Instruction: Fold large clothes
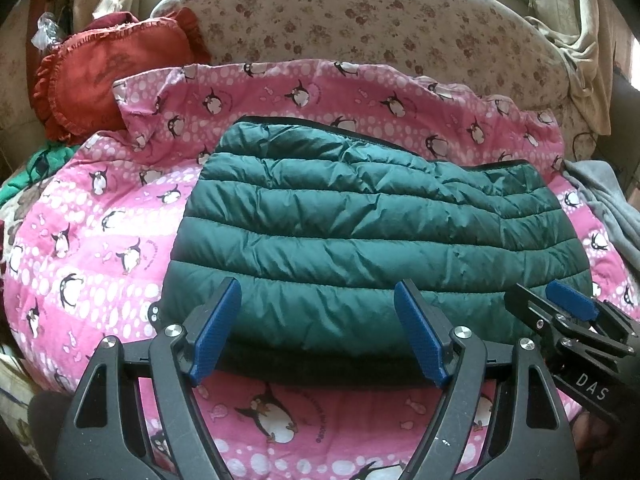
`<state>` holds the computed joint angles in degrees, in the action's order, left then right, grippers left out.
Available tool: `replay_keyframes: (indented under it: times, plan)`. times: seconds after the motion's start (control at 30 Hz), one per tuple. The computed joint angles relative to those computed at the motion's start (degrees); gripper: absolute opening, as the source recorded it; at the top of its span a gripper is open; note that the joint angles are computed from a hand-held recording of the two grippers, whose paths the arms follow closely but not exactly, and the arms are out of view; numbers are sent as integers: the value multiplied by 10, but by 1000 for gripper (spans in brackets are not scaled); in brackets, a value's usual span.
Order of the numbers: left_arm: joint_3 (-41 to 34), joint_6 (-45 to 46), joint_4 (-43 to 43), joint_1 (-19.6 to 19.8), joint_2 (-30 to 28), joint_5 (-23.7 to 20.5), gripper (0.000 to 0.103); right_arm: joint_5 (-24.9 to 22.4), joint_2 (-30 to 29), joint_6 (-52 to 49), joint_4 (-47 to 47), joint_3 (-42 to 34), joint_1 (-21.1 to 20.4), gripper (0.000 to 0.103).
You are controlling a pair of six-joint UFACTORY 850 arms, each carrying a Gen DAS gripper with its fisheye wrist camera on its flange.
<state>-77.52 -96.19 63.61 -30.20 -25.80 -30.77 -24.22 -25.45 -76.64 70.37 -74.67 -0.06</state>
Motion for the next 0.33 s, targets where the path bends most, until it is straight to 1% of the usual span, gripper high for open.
replay_keyframes:
  times: [0.1, 0.33]
  plan:
    - [2, -1, 2, 0, 1, 2, 80, -1, -1, 4, -5, 0, 1, 68]
    - [6, -30, 42, -3, -1, 0, 80, -2, -5, 2, -5, -3, 1, 68]
